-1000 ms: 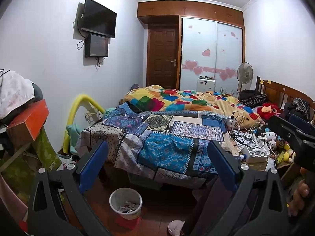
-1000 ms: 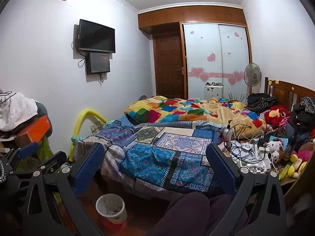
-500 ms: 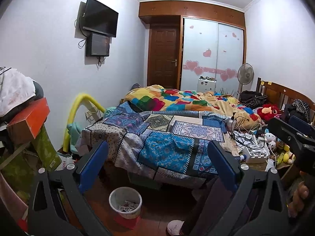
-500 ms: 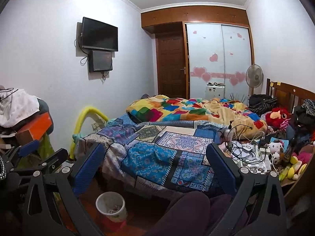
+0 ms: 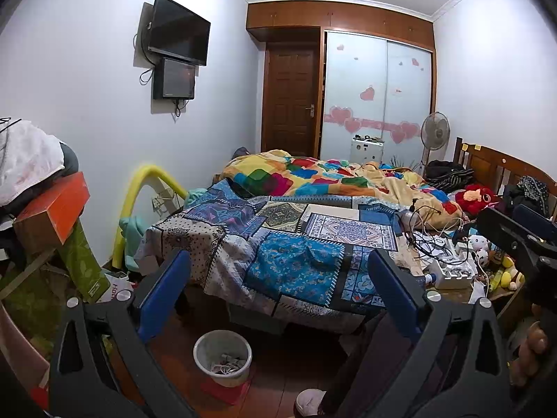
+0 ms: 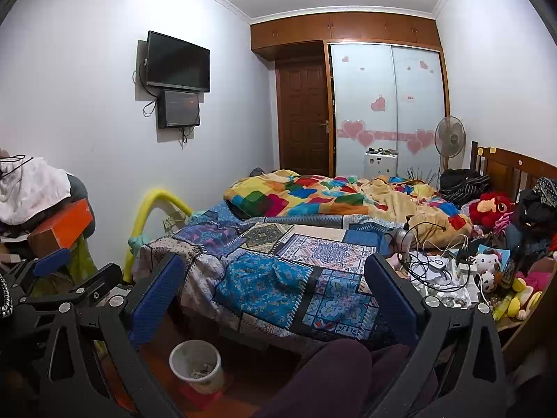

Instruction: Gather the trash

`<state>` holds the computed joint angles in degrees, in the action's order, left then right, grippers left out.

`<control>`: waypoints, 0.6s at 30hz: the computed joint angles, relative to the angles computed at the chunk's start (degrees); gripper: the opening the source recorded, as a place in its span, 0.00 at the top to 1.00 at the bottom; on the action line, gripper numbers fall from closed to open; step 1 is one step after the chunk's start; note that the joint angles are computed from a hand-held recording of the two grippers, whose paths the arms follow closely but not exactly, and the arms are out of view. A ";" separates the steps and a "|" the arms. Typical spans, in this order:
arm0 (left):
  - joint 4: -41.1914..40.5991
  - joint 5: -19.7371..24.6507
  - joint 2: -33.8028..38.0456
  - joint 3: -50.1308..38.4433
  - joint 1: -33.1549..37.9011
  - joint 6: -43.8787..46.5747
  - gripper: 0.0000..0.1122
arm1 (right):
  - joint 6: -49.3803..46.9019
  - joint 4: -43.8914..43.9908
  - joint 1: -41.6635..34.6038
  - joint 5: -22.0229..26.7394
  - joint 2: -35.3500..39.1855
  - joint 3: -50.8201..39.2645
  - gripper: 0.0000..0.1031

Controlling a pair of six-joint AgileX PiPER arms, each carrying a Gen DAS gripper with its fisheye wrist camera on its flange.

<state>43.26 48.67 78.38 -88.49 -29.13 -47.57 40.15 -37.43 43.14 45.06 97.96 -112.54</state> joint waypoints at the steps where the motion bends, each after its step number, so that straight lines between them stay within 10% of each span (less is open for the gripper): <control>1: 0.50 0.28 0.01 0.02 -0.59 -0.50 0.09 | -0.14 0.13 -0.05 0.04 -0.04 -0.06 0.00; 18: 0.63 -0.74 -0.38 0.67 -1.41 -0.48 0.09 | -0.49 0.59 -0.40 -0.51 -0.23 0.46 0.00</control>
